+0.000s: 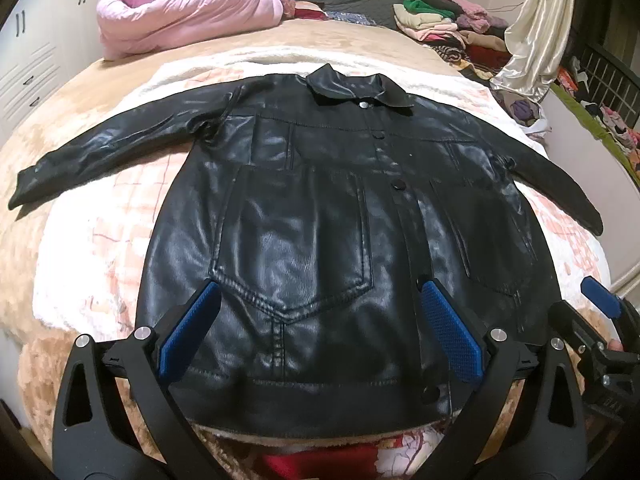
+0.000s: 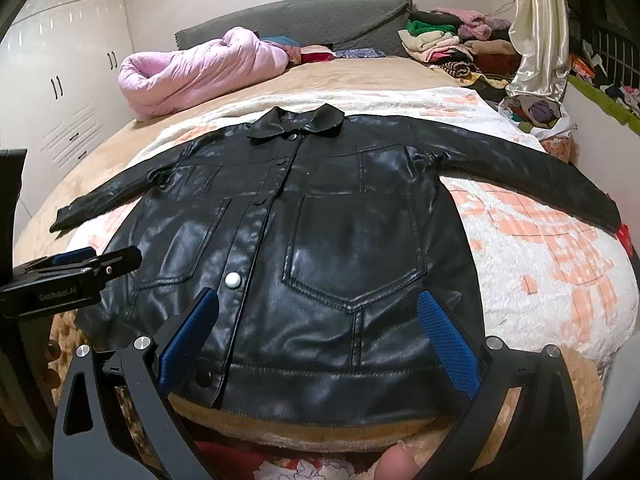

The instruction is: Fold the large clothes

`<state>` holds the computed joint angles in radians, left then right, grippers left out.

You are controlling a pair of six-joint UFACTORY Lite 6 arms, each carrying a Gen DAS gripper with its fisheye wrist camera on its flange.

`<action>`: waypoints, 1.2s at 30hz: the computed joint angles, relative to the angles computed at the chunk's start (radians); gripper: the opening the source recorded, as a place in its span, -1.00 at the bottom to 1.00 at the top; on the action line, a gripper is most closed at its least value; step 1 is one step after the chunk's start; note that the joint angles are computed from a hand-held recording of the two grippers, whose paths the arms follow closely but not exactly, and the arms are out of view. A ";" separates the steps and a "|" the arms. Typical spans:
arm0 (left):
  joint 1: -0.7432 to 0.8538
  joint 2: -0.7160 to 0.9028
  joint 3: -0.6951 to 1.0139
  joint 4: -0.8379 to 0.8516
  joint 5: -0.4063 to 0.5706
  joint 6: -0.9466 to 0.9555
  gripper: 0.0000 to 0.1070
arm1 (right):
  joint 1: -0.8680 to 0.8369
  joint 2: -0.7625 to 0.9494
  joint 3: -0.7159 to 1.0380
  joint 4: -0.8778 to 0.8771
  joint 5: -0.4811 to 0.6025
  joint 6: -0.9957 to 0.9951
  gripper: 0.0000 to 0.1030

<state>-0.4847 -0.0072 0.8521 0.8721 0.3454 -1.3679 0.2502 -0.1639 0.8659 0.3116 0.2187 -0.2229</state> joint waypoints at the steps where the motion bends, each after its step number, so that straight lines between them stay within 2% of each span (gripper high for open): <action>1: 0.004 0.009 0.010 -0.009 -0.004 0.012 0.75 | -0.006 0.013 0.013 0.021 -0.001 -0.020 0.92; 6: 0.017 0.082 0.101 -0.041 0.002 0.073 0.75 | -0.037 0.087 0.092 0.080 0.005 -0.078 0.92; 11: 0.036 0.169 0.216 -0.099 0.005 0.158 0.75 | -0.062 0.182 0.204 0.030 0.015 -0.023 0.92; 18: 0.075 0.335 0.451 -0.283 0.023 0.378 0.75 | -0.099 0.301 0.349 0.021 0.041 -0.020 0.92; 20: 0.084 0.391 0.528 -0.337 0.037 0.437 0.75 | -0.104 0.339 0.398 -0.043 0.050 0.041 0.92; 22: 0.089 0.450 0.614 -0.382 0.061 0.490 0.75 | -0.113 0.371 0.440 -0.064 0.053 0.060 0.92; 24: 0.093 0.509 0.703 -0.437 0.085 0.555 0.75 | -0.116 0.405 0.484 -0.159 0.047 0.146 0.92; 30: 0.109 0.711 1.004 -0.595 0.181 0.729 0.75 | -0.159 0.551 0.665 -0.213 0.070 0.202 0.92; 36: 0.109 0.975 1.407 -0.692 0.349 0.841 0.75 | -0.206 0.695 0.854 -0.246 0.115 0.242 0.92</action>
<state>-0.3759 0.9674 2.2591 0.1805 0.6949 -0.5266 0.0441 0.5310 1.7198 0.0660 0.3338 0.0193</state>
